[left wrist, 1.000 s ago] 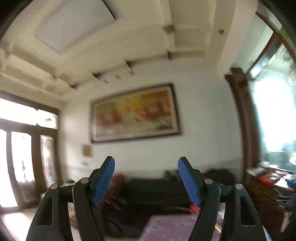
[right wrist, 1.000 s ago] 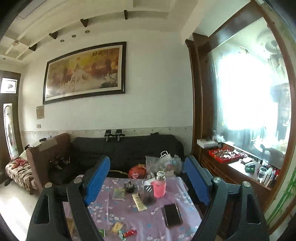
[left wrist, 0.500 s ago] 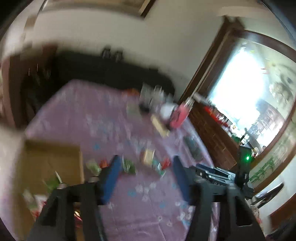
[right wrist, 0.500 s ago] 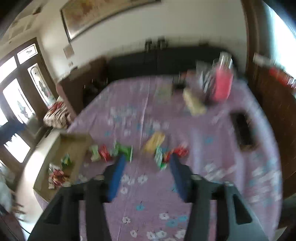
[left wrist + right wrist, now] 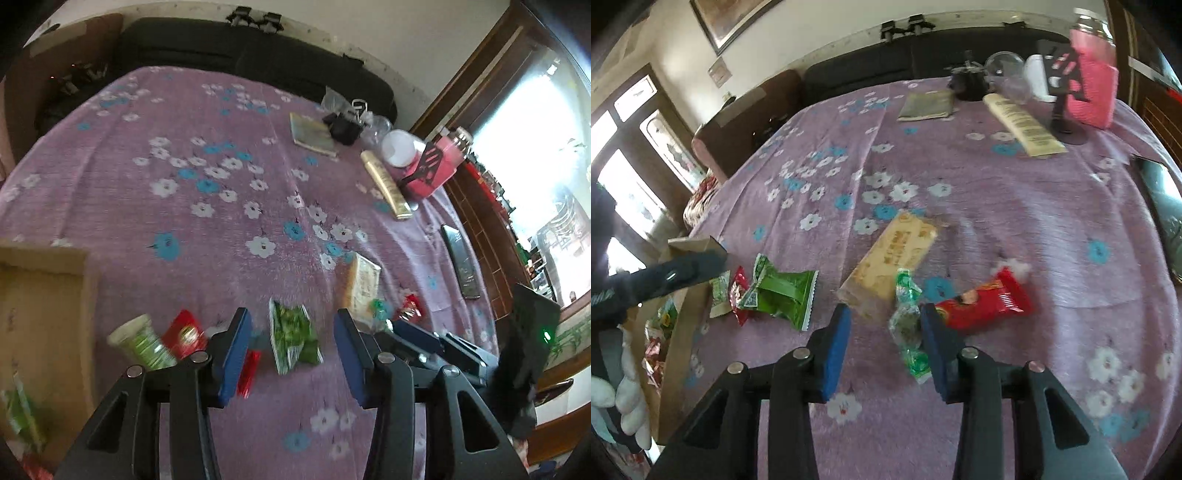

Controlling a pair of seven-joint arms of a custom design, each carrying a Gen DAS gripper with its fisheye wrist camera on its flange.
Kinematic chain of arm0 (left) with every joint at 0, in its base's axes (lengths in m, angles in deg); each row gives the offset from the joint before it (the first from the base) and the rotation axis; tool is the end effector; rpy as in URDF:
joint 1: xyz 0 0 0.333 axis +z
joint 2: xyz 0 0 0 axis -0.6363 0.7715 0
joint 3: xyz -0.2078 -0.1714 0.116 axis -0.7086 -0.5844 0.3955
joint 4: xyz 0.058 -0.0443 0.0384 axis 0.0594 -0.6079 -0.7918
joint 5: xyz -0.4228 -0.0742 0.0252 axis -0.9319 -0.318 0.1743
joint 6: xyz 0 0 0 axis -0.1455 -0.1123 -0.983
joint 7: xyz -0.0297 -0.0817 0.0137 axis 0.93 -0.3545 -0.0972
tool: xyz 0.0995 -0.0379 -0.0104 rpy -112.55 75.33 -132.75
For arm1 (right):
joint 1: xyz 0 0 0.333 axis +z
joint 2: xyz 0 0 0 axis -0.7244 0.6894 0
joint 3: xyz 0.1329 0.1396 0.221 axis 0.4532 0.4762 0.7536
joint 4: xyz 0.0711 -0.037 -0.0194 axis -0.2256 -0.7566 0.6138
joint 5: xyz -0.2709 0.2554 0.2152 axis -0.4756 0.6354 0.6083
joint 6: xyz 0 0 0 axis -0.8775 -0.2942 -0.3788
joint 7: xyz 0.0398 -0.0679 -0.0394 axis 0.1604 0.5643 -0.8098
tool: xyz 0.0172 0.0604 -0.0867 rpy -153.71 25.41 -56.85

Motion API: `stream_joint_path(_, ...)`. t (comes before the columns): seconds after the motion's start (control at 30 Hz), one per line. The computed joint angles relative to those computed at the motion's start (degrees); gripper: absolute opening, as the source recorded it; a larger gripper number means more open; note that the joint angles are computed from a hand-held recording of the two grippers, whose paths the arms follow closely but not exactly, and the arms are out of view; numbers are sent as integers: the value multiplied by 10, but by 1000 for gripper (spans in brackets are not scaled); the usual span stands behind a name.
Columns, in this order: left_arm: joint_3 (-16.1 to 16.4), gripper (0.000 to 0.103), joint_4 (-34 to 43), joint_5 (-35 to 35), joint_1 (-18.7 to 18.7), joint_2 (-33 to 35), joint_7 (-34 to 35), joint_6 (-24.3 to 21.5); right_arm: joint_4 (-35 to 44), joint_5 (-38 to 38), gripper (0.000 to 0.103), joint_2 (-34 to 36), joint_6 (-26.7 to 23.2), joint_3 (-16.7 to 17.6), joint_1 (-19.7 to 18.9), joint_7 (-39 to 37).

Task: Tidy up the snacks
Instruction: 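Grasp the green leafy packet with the left gripper while the right grasps the clear packet, then carry both packets over the cardboard box and open both grippers to drop them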

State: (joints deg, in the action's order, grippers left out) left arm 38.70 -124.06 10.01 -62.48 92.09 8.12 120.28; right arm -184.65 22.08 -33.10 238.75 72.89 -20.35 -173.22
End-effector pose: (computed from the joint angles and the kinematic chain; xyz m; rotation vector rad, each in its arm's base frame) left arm 0.5511 -0.4662 0.3570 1.5694 -2.3874 1.0441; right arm 0.4874 0.3273 0.2933 -1.5940 2.0229 -0.4880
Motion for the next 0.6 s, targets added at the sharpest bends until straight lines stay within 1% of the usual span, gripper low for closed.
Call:
stream_joint_path(0.07,20,49,24,33,-22,23,-21,-8,9,-3,38,9,-15,1,4,-7)
stream_joint_path(0.1,27,49,38,49,-30,36,-27,-15,10,-5,37,12,-15,0,5,-6)
stream_joint_path(0.2,47,51,56,94,-54,55,-48,-23,9,-26,30,11,-19,-4,9,16)
stream_joint_path(0.23,56,51,64,115,-64,63,-55,-27,7,-31,25,10,-14,-6,8,24)
stream_joint_path(0.3,73,51,62,156,-84,64,-68,-13,1,-43,20,7,-3,-9,6,48)
stream_joint_path(0.33,76,51,68,171,-89,68,-70,-21,-2,-51,20,5,4,-10,5,59)
stream_joint_path(0.37,84,45,68,188,-98,67,-80,-21,-4,-51,20,4,7,-9,3,61)
stream_joint_path(0.4,79,36,68,193,-96,67,-77,-24,-5,-51,20,3,7,-8,2,61)
stream_joint_path(0.43,66,34,66,185,-85,67,-67,-28,-6,-49,20,2,7,-6,1,60)
stream_joint_path(0.5,52,33,53,176,-74,58,-56,-19,-10,-50,20,-4,4,-4,1,65)
stream_joint_path(0.6,16,33,16,130,-41,32,-24,6,-22,-58,20,-22,4,1,1,78)
